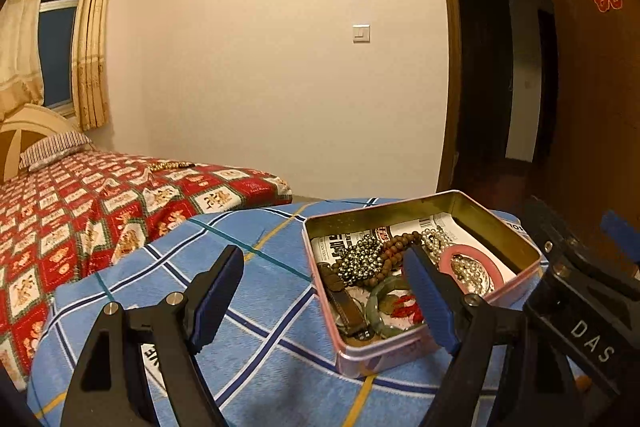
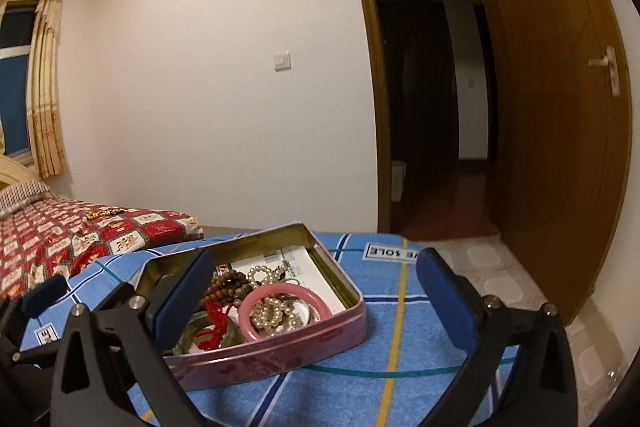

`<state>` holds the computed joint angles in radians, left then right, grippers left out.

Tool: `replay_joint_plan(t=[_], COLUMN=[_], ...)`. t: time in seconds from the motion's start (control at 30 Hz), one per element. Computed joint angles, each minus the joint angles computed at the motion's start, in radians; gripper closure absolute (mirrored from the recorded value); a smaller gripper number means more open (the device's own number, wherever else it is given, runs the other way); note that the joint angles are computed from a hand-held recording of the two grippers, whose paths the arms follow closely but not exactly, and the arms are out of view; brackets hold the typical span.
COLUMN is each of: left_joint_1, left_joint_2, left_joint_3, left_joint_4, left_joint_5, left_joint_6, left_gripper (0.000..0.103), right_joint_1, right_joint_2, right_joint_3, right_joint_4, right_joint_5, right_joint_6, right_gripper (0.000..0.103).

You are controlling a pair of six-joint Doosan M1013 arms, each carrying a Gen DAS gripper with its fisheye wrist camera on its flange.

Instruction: Organize jewelry

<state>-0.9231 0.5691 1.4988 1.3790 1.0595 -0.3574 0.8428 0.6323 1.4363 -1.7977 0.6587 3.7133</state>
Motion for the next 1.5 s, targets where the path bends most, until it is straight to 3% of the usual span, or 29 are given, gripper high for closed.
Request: replay_joint_plan(t=[0.23,0.6,1.5], left_joint_1=[-0.019,-0.040,-0.044], left_joint_2=[-0.016,-0.028,-0.028], left_joint_3=[0.033,0.064,0.063], left_joint_4=[0.042,0.093,0.094], left_joint_5=[0.031,0.058,0.068], left_joint_6=[-0.050,-0.090,-0.087], left_gripper=[0.020,0.019,0.018], right_joint_1=[0.017,0.043,0.041], right_joint_2=[-0.010,-0.021,-0.026], right_joint_3=[0.027,0.084,0.087], right_joint_4=[-0.066,-0.225,-0.205], right_joint_5=[0.036,0.184,0.171], right_joint_6=[0.058,0.231,0.231], right_gripper=[0.000,0.000,0.000])
